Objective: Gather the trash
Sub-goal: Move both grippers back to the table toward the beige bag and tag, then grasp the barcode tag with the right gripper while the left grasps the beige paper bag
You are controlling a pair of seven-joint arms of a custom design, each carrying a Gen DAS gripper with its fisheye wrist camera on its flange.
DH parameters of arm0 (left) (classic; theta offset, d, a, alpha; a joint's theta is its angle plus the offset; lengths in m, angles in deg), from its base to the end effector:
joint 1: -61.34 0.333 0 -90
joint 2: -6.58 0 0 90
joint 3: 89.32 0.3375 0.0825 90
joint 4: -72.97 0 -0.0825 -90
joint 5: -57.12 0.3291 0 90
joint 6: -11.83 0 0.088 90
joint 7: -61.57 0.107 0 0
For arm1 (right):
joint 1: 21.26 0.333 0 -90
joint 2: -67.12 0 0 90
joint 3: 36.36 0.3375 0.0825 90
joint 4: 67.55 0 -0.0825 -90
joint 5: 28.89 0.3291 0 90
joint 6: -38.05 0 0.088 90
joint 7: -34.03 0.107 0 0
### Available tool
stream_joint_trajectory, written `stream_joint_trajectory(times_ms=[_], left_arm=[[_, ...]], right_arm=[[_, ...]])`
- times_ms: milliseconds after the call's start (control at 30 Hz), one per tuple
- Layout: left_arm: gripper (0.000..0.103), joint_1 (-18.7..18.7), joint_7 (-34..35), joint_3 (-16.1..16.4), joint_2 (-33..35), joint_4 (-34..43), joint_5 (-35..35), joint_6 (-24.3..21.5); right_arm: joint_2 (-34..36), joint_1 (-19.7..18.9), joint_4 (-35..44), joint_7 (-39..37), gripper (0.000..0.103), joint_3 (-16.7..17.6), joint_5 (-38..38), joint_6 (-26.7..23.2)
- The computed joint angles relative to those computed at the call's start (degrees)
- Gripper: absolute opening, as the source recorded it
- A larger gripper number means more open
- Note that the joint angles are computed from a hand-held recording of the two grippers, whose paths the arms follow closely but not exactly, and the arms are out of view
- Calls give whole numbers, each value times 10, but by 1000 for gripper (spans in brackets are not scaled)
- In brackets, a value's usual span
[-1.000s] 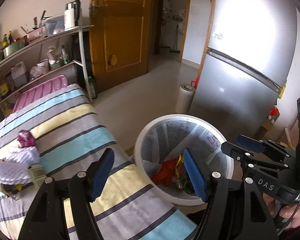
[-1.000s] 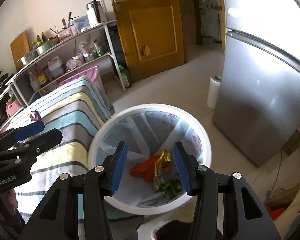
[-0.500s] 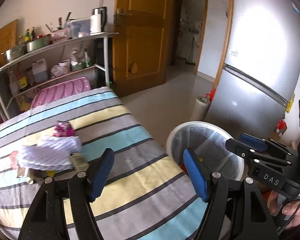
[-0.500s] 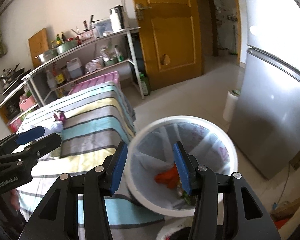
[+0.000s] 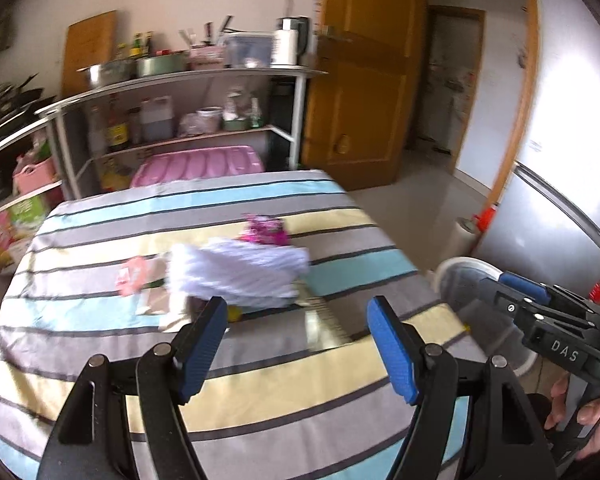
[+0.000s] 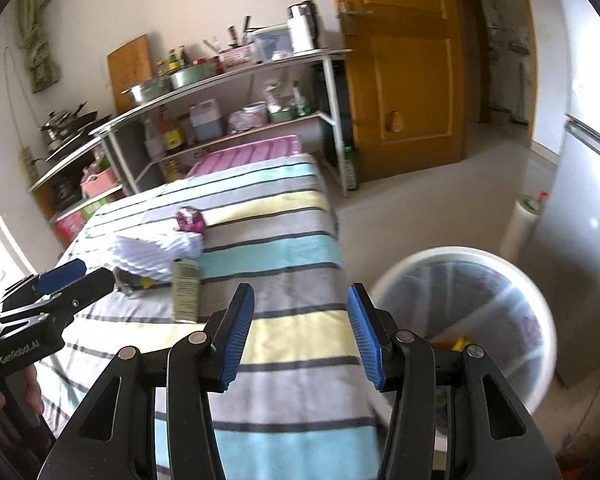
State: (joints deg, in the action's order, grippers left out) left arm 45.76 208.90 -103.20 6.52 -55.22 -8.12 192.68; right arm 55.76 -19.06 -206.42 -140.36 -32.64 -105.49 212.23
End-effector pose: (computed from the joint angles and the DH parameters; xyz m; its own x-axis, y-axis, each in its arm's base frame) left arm 0.4738 -0.1743 0.4965 -0.4045 -0.9090 0.1003 -0.5946 0.1781 -0.7841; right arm 0.4181 0.1198 0.4879 -0.1802 -0.9663 -0.1838 -0.5974 0.2560 -0.7600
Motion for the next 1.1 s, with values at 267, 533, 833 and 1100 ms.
stream_joint_trajectory(times_ms=[267,533,833,1100], left_arm=[[76,39,-33,26,2,-12,11,-7],[77,74,-48,30,21,-11,36,-29],[78,100,-112,26,59,17,117,-57],[78,106,-218,24,98,51,241,-63]], right_arm=[[80,31,54,-94,52,-8,89,45],[148,75,85,-315,53,-15,298,48],[190,85,110,-516,53,11,495,32],[214,123,145,-560,53,-16,534,-17]])
